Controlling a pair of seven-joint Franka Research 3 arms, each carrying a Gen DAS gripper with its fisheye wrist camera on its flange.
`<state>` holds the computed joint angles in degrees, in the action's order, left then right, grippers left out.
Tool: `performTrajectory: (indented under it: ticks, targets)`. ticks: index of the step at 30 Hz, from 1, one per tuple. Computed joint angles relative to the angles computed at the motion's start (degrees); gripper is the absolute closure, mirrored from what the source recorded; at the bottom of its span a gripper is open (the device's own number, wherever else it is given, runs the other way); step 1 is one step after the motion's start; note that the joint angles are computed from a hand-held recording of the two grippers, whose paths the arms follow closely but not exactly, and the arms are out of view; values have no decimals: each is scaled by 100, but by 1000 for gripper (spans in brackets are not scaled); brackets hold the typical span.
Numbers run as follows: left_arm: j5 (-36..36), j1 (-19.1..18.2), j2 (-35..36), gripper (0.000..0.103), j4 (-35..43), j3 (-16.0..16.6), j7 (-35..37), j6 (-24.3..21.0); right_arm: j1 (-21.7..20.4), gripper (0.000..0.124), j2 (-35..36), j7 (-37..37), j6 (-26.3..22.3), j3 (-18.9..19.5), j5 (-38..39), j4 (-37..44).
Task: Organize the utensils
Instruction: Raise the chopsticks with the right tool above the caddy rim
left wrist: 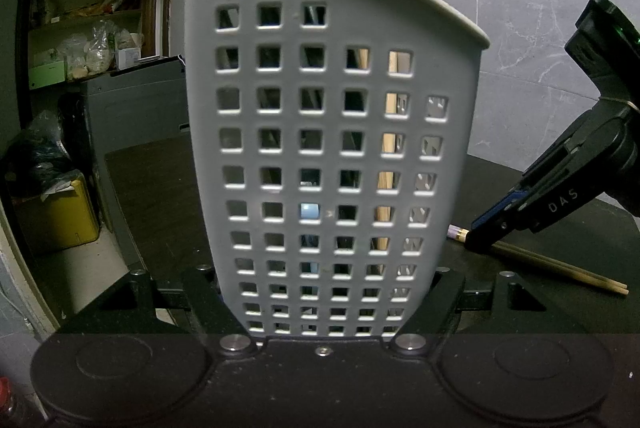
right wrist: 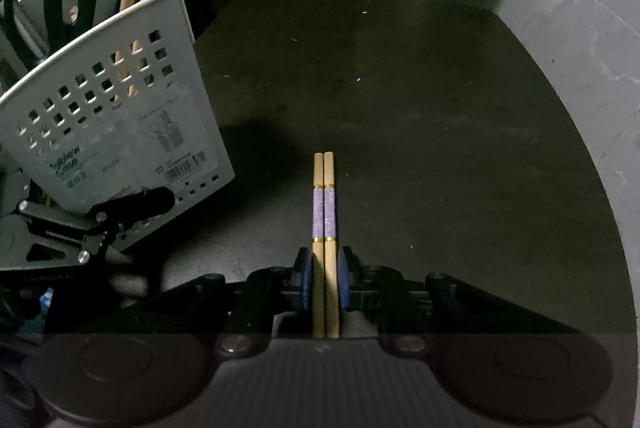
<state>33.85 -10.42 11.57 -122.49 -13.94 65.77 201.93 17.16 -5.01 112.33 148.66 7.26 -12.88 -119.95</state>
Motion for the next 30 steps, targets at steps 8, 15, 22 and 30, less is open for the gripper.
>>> performTrajectory:
  ticks: [8,15,22,30]
  targets:
    - [5,-5,56,28,45,14,20,13,-43,111,-182,18,808,-90,681,-401]
    - [-64,-36,56,28,33,26,82,15,-562,110,-607,712,2863,261,573,-1496]
    - [-333,-189,34,28,-14,102,319,5,-2770,110,-1184,1207,4798,2340,964,-2445]
    - [-548,-270,-16,28,-61,114,516,-39,-3515,110,-1529,184,6441,3520,2632,-2874]
